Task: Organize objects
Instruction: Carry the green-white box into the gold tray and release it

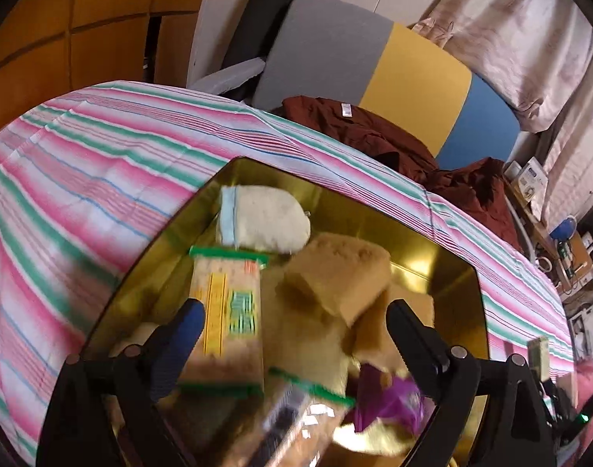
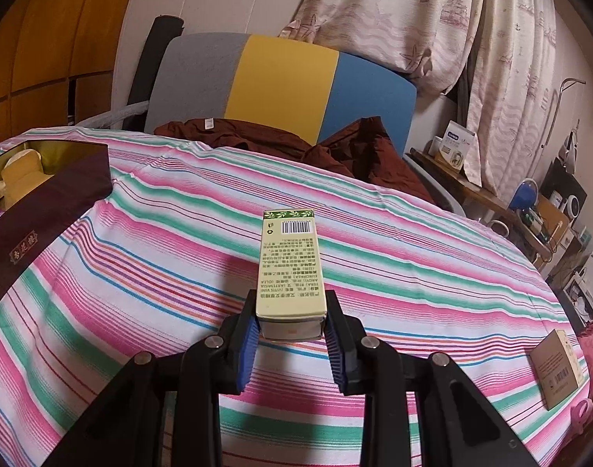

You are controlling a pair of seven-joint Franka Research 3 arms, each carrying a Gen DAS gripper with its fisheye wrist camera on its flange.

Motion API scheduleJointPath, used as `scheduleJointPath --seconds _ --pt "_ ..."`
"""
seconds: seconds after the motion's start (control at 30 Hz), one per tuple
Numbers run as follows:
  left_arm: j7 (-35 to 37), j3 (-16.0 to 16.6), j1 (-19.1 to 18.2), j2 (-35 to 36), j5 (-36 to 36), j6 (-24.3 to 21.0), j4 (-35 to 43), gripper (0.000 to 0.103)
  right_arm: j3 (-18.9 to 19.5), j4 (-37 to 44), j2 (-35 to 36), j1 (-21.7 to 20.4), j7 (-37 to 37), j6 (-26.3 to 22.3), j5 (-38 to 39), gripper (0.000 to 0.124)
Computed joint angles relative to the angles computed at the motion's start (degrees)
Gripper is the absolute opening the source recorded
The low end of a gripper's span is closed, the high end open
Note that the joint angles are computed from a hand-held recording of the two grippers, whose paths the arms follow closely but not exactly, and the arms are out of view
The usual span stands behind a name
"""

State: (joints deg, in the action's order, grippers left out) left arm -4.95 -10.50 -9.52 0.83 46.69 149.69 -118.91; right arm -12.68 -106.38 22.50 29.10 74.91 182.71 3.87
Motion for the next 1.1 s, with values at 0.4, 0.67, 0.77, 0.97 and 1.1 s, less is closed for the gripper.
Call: scheduleJointPath --seconds 0.4,0.67,0.77,0.97,1.1 --pt "-10.7 -3.9 -1.2 -7.0 9.3 -1.1 -6.7 0.103 25.2 -0.4 -4.1 -20.2 -14.0 -10.2 18.3 0.03" --pt "-11.7 -5.8 -2.1 -9.4 11.0 -2.8 -9.3 0.103 29.6 2.0 -6.7 -19.6 -27.8 -17.2 31.3 0.03" --pt "-12.4 -6.1 -2.2 -10.4 10.7 -3.2 -10.5 0.103 30.0 4.5 -6.7 -17.6 -32.2 -20.8 33.2 0.03" --pt "-14.9 -7.0 -2.1 -12.9 10.9 -3.9 -13.3 0.103 26.3 11.8 -4.2 -9.7 -32.3 -28.8 27.3 0.03" --pt "-15.3 -7.2 -1.9 -14.1 9.7 -4.1 -14.7 0.103 23.5 20.0 0.5 -4.5 -27.8 -37.2 18.9 0.03"
